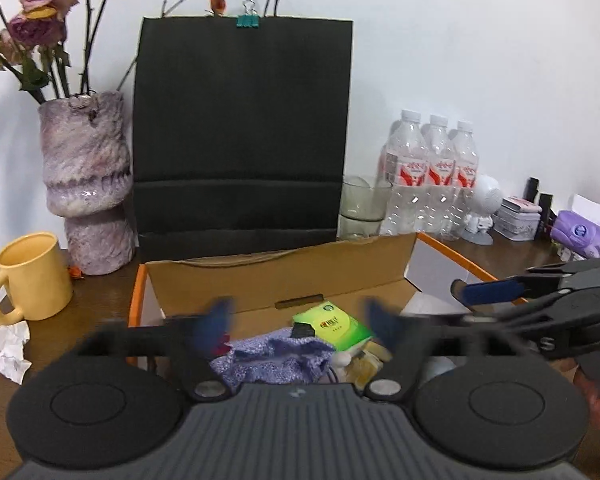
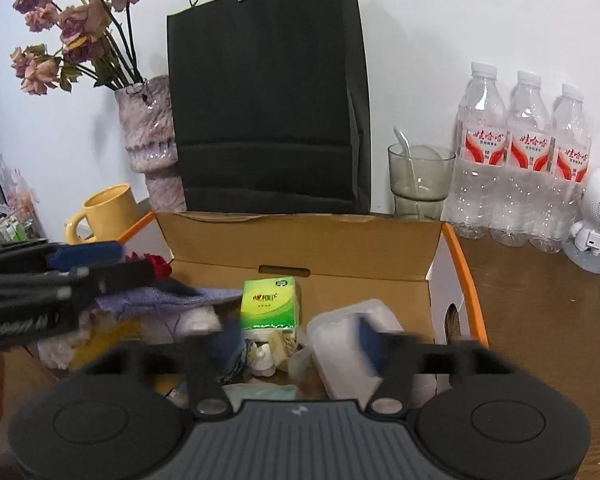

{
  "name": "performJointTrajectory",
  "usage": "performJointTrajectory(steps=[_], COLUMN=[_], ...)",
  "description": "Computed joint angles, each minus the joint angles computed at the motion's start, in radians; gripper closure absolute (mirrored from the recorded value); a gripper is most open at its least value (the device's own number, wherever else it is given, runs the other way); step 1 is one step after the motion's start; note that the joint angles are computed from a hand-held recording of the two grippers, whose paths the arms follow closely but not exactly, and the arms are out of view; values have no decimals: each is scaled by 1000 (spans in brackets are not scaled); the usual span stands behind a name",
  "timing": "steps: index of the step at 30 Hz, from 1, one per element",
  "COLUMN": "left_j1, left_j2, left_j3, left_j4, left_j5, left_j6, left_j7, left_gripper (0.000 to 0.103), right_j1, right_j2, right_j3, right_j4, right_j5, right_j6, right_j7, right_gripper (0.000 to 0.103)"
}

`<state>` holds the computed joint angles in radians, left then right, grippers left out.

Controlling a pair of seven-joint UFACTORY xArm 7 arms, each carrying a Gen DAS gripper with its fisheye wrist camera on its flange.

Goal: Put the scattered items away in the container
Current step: 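Carry the black clip with the left tool while the right tool carries the packet, release both into box, then grasp a clear packet with the left tool while the right tool grasps the black carabiner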

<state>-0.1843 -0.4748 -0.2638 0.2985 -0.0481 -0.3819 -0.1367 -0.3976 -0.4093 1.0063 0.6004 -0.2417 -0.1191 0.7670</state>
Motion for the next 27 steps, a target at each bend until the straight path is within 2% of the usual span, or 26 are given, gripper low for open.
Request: performJointTrajectory(steps=[2,4,11,17,23,27], left_j1=[38,45,15,-25,-16,-87], left_j2=[-14,-23,-23,-86,-243,-402], left_j3=[-47,-59,-22,23,-10,42], left_j4=[-2,-4,1,-26,-102,-176], left_j5=[-23,-29,-11,13,20,45], left_j6=[0,-3,18,58,123,225], left_j7=[7,8,-7,-37,-79,-113], left_gripper=[1,0,0,0,0,0], right_j1=[-15,-4,-10,22,153,305], right_j2=[-35,-50,-63,-103,-195,-255], right_j3=[17,9,13,-8,-86,-178], right_j4=[-9,-7,0,-18,-71,-124], right_j5=[6,1,-29,-32,-25,-22], right_j6=[-4,20,35,36,77,143], right_j7=[11,10,37,61,88,110], right_gripper=[11,9,7,4,1,0])
